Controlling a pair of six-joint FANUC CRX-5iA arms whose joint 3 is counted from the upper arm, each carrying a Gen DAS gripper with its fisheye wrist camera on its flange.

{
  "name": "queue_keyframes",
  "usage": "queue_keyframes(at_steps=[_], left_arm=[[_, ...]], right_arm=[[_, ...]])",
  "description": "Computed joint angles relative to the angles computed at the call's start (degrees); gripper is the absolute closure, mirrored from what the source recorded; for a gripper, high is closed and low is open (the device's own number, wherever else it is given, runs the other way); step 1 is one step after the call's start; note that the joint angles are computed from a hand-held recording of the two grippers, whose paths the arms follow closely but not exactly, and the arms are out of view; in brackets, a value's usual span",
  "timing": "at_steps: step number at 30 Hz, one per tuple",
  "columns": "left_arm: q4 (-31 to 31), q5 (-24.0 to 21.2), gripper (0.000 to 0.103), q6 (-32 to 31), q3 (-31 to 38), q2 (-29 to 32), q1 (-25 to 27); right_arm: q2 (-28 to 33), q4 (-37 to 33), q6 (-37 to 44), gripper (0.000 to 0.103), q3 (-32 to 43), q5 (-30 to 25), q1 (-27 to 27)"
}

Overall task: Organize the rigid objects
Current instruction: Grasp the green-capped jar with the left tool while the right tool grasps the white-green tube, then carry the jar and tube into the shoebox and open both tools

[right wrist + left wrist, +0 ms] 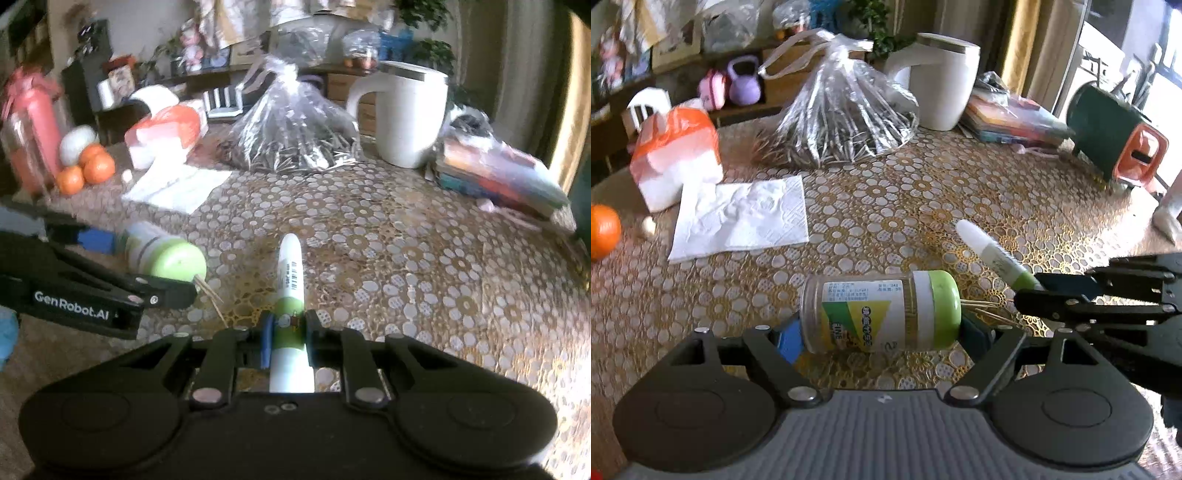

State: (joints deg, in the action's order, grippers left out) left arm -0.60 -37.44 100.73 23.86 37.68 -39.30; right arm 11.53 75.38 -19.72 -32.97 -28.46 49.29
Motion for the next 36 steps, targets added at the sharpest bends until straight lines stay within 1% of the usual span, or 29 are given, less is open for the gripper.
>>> queue_keyframes(at_steps=[8,12,14,17,20,24,26,29,33,36], left_arm=[[7.64,1.78,0.02,-2.13,-6.04,-4.05,1.76],[14.01,3.56,0.02,-4.95,-10.93,-7.08,2.92],[17.53,4.41,0.02,-6.51,-13.87,-9.09,3.58],[21.87,5.01,0.02,-8.7,-17.95,-12.27,4.6],[24.31,5.97,0.02,-10.19,-21.95,-15.87,5.53],[25.73,7.51,0.02,-11.52,-27.72,-21.79,6.48],[25.42,7.71,0.02,-11.54,-30.24,-24.92,7.06],[21.82,6.4,0.02,-9.03,-32.74,-29.76,8.08],[21.77,6.0,0.02,-9.72,-37.37,-36.04,10.17],[20.07,5.16,0.02,-8.76,-40.42,-40.72,12.06]], right_arm=[[-4.02,-1.35,-4.56,0.086,-1.86,-2.33,3.24],[-5.96,-3.31,-4.81,0.086,-2.1,-5.02,6.12],[-6.68,-4.67,-4.14,0.086,-1.7,-7.24,8.16],[-7.84,-6.16,-3.77,0.086,-1.09,-9.24,10.6],[-8.66,-7.83,-3.16,0.086,0.27,-11.79,13.49],[-8.63,-8.96,-2.01,0.086,2.94,-14.63,17.22],[-8.21,-9.76,-0.81,0.086,4.76,-15.68,19.05],[-6.83,-10.76,1.2,0.086,7.96,-16.95,21.33],[-4.0,-12.02,4.22,0.086,12.98,-18.03,23.8],[-1.25,-12.52,6.23,0.086,17.14,-18.25,25.11]])
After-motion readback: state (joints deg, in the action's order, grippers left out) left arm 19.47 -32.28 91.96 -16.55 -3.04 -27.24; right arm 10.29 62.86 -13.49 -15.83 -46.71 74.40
